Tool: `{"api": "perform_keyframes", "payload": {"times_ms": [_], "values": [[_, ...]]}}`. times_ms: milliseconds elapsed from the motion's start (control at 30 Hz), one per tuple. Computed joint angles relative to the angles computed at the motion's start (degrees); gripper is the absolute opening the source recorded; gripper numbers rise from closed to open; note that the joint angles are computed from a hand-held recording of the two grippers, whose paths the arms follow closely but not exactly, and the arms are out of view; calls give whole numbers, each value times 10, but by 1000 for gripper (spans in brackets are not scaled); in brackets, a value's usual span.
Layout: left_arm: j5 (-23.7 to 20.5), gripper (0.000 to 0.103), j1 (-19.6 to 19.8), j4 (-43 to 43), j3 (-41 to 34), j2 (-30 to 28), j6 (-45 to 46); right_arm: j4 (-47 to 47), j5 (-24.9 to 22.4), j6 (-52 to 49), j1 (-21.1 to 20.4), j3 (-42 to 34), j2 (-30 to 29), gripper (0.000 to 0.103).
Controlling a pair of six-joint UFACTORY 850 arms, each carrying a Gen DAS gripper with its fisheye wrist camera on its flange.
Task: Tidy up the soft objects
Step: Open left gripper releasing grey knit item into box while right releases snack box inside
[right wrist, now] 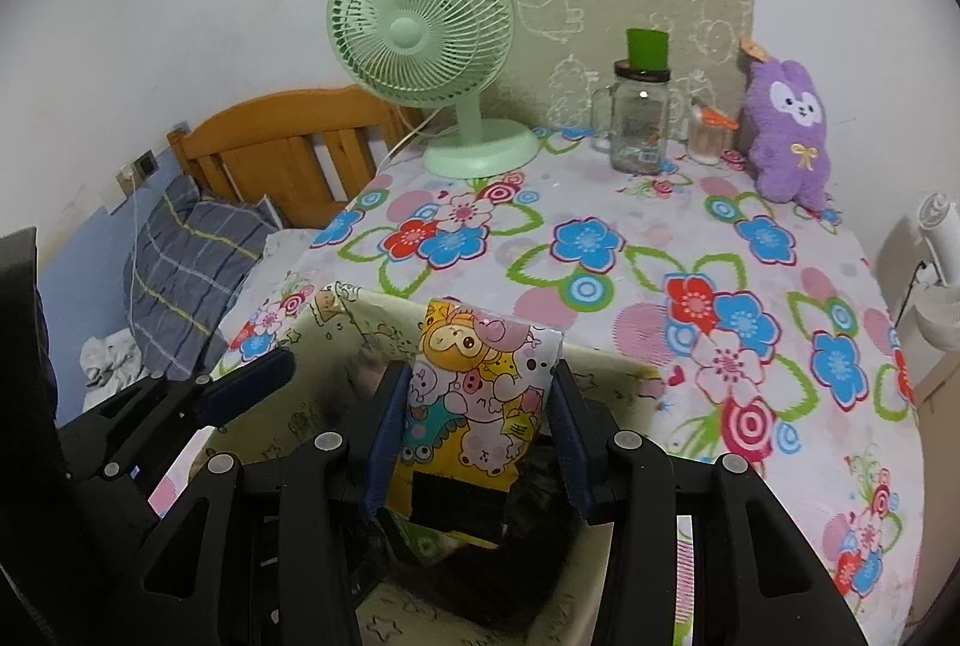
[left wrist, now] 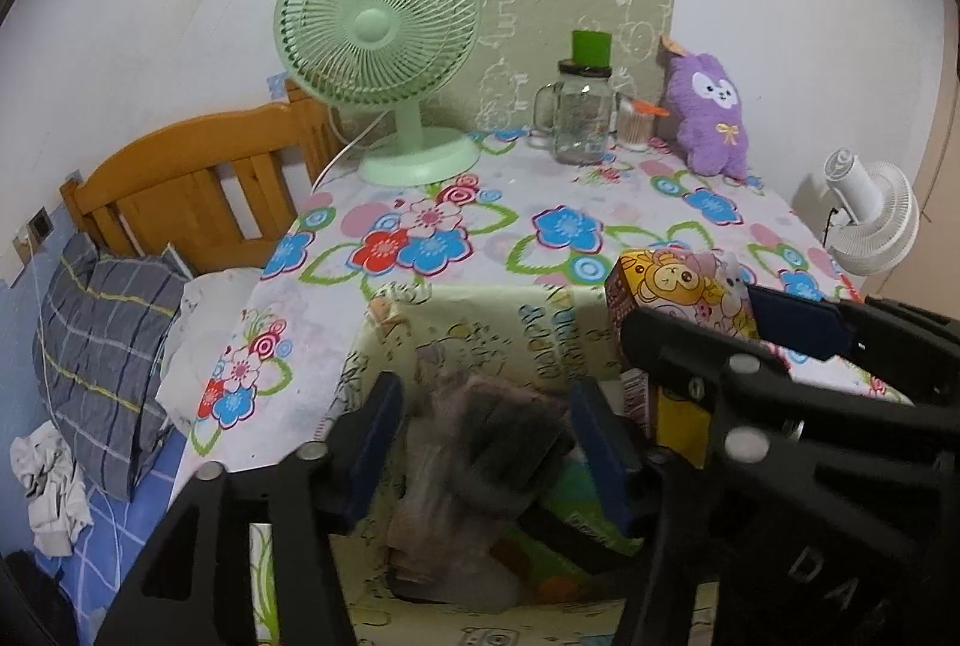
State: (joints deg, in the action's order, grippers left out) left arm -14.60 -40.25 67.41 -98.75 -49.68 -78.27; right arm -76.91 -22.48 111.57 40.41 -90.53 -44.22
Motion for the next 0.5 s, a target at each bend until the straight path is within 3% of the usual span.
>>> {"api": "perform_keyframes", "payload": {"times_ms": [100,200,333,500], "values": [[6,76,2,-6,4,1,9,-1,23,1,-6,-11,-9,48],[3,77,2,-19,3,-2,25,28,29,-38,-7,-33,-25,49],[11,80,7,-53,3,-2,50,69,38,-91,-9,-51,-37,58],[21,85,6,-7,18,9,4,83,53,-114,-9,-59,-45,70]]}}
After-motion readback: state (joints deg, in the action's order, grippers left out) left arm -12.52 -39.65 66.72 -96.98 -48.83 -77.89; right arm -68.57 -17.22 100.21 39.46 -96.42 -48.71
